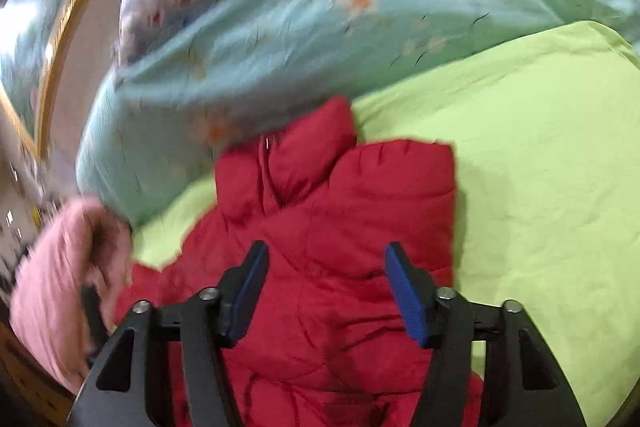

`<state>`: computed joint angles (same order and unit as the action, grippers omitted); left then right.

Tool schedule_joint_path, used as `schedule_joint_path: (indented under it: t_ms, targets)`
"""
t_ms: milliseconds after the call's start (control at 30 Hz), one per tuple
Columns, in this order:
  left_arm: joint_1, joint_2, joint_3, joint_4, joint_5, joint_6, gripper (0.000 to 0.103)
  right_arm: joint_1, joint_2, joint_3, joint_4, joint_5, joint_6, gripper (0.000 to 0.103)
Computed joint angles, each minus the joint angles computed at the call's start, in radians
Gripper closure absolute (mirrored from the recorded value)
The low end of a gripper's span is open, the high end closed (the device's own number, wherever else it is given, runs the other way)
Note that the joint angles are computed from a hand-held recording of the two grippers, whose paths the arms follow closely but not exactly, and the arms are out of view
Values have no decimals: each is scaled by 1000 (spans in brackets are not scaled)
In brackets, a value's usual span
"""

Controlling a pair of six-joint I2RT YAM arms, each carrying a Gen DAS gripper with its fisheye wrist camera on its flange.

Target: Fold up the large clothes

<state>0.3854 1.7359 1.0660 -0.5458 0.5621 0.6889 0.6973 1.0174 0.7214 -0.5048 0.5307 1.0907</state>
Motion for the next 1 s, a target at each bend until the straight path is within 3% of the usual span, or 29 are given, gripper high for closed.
schedule_joint_path:
  t_ms: [67, 133, 200, 267, 367, 467, 600, 733, 833, 1000]
  targets:
    - [-7, 0, 4, -4, -6, 2, 86, -63, 119, 34, -48, -49, 13, 68]
    - [-12, 4, 6, -5, -7, 1, 85, -142, 149, -19, 1, -120, 16, 88]
    - [-20, 6, 0, 9, -20, -8, 85, -209, 179, -80, 92, -186, -4, 93]
    - [-23, 3, -17, 31, -35, -12, 82, -206, 211, -82, 117, -172, -9, 93]
    - [-22, 15, -22, 44, -40, -19, 78, -171, 282, -5, 38, -124, -14, 93]
    - [-11, 22, -13, 28, -26, -7, 76, -176, 264, -16, 33, -139, -20, 93]
    - [46, 69, 68, -114, 50, 47, 69, -149, 212, 4, -20, -106, -4, 84]
    - [108, 117, 148, -248, 104, 96, 64, -1, 147, 21, -62, 19, 109, 79]
    - [150, 115, 161, -280, 117, 123, 55, 83, 158, 47, -52, 56, 144, 73]
    - [239, 137, 217, -338, 141, 166, 53, 151, 216, 109, -27, 69, 144, 73]
